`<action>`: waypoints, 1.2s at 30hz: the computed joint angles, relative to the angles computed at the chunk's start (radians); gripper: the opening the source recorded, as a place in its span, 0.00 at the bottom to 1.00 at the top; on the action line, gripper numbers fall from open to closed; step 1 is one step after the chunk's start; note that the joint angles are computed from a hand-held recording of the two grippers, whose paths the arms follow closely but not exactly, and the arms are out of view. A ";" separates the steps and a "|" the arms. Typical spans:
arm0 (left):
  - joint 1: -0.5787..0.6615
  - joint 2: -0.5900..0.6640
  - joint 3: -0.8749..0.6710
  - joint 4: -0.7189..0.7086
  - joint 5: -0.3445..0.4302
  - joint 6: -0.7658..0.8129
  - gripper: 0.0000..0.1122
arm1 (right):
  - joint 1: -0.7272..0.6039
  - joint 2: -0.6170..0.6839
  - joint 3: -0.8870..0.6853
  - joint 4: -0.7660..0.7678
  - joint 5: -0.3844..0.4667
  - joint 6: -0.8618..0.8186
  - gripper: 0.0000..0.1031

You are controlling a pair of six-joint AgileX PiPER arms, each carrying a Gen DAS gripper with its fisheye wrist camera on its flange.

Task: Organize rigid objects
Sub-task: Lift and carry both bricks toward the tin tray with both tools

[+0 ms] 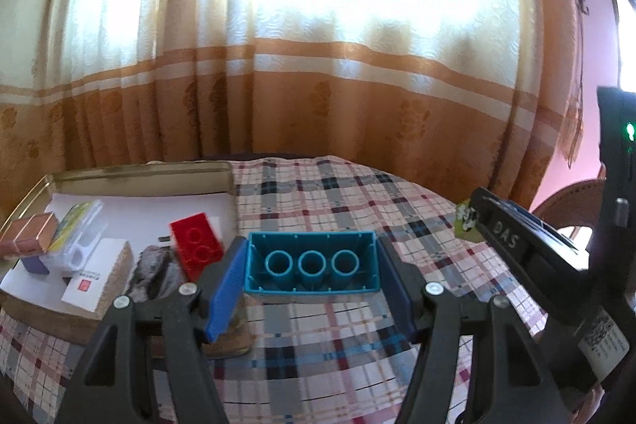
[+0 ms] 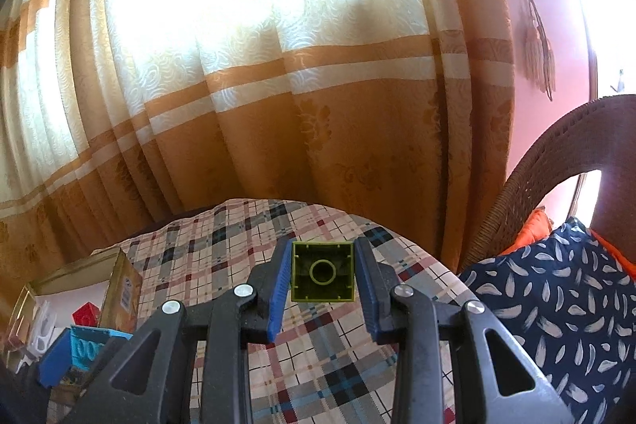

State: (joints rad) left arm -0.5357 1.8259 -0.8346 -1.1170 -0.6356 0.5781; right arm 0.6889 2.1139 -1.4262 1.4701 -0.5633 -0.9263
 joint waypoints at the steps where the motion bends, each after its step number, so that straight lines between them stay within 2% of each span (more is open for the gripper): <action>1: 0.005 -0.003 0.003 -0.001 0.005 -0.002 0.57 | 0.006 0.001 0.001 -0.006 -0.008 0.001 0.33; 2: 0.015 -0.012 0.019 0.039 0.016 -0.041 0.57 | 0.013 0.001 0.003 -0.018 -0.017 0.005 0.33; 9: -0.023 -0.026 0.054 0.039 -0.048 -0.024 0.57 | 0.038 0.002 0.003 -0.054 -0.050 0.003 0.33; 13: 0.004 -0.045 0.087 0.139 -0.028 -0.132 0.57 | 0.046 0.000 0.009 -0.059 -0.065 0.014 0.33; 24: 0.034 -0.062 0.123 0.294 -0.010 -0.281 0.57 | 0.057 -0.003 0.019 -0.079 -0.080 0.035 0.33; 33: -0.031 -0.092 0.184 0.254 -0.156 -0.251 0.57 | 0.063 -0.008 0.034 -0.108 -0.092 0.068 0.33; 36: -0.026 -0.106 0.192 0.243 -0.158 -0.236 0.57 | 0.066 -0.012 0.042 -0.123 -0.100 0.080 0.33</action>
